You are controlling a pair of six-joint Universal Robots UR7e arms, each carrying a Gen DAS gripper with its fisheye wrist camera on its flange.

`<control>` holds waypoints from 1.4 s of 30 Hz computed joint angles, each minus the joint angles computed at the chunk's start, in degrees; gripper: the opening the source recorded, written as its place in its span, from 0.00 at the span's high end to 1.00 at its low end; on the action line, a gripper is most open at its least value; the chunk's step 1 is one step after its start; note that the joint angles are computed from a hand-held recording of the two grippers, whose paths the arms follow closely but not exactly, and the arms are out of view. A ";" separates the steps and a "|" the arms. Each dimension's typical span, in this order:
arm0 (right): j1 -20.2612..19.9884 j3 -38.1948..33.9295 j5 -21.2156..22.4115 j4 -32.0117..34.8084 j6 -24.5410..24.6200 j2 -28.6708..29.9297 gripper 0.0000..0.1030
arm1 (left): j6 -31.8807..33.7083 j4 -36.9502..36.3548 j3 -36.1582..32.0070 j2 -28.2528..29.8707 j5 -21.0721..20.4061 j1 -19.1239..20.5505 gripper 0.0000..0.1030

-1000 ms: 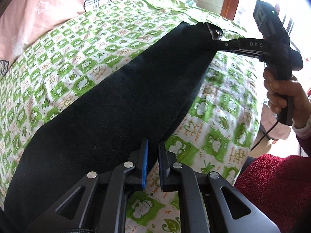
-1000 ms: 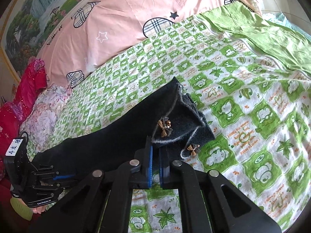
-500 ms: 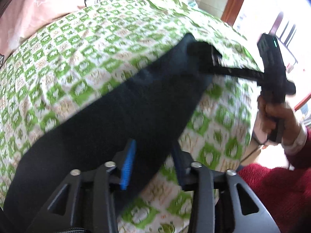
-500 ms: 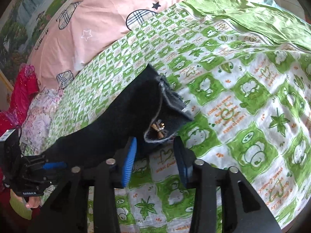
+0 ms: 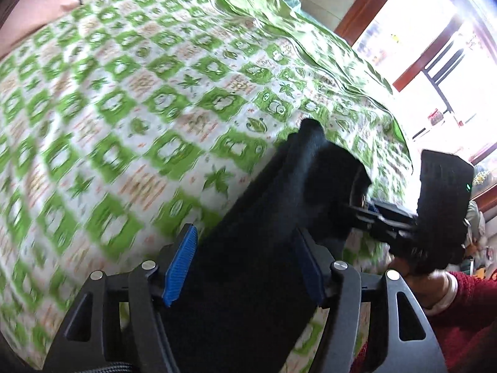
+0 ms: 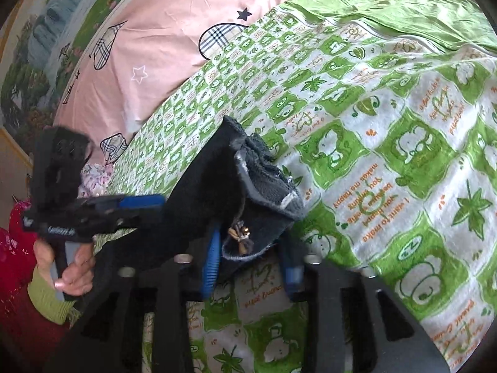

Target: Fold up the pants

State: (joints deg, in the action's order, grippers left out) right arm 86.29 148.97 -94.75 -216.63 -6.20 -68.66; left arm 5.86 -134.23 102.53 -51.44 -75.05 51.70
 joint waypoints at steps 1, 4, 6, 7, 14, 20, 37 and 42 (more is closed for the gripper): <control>-2.04 0.97 3.28 -0.68 0.53 -0.76 0.87 | 0.49 0.78 -1.64 1.76 -0.02 0.04 0.38; -4.25 2.46 6.32 -2.24 0.63 -1.90 0.89 | 1.55 1.92 -4.75 5.59 -1.41 -0.22 0.38; -4.46 2.79 6.60 -2.24 0.30 -2.23 0.89 | 2.78 2.72 -6.33 7.59 -2.90 -0.44 0.41; -4.50 2.89 6.53 -2.43 0.18 -2.21 0.89 | 3.33 2.93 -6.81 8.31 -3.39 -0.58 0.44; -5.04 3.27 8.18 -1.94 -0.54 -2.97 0.89 | 3.97 1.38 -7.03 8.82 -7.31 -0.77 0.87; -2.55 3.27 12.29 0.66 -1.73 -6.12 0.89 | 3.85 -3.99 -2.00 2.95 -6.79 -2.40 0.89; 12.09 -4.37 20.42 9.23 -2.79 3.74 0.89 | 0.00 -12.76 16.82 -23.22 -2.05 -2.43 0.89; 13.76 -6.58 18.86 9.04 -2.01 9.75 0.89 | -2.28 -16.59 21.62 -26.76 -0.44 0.03 0.89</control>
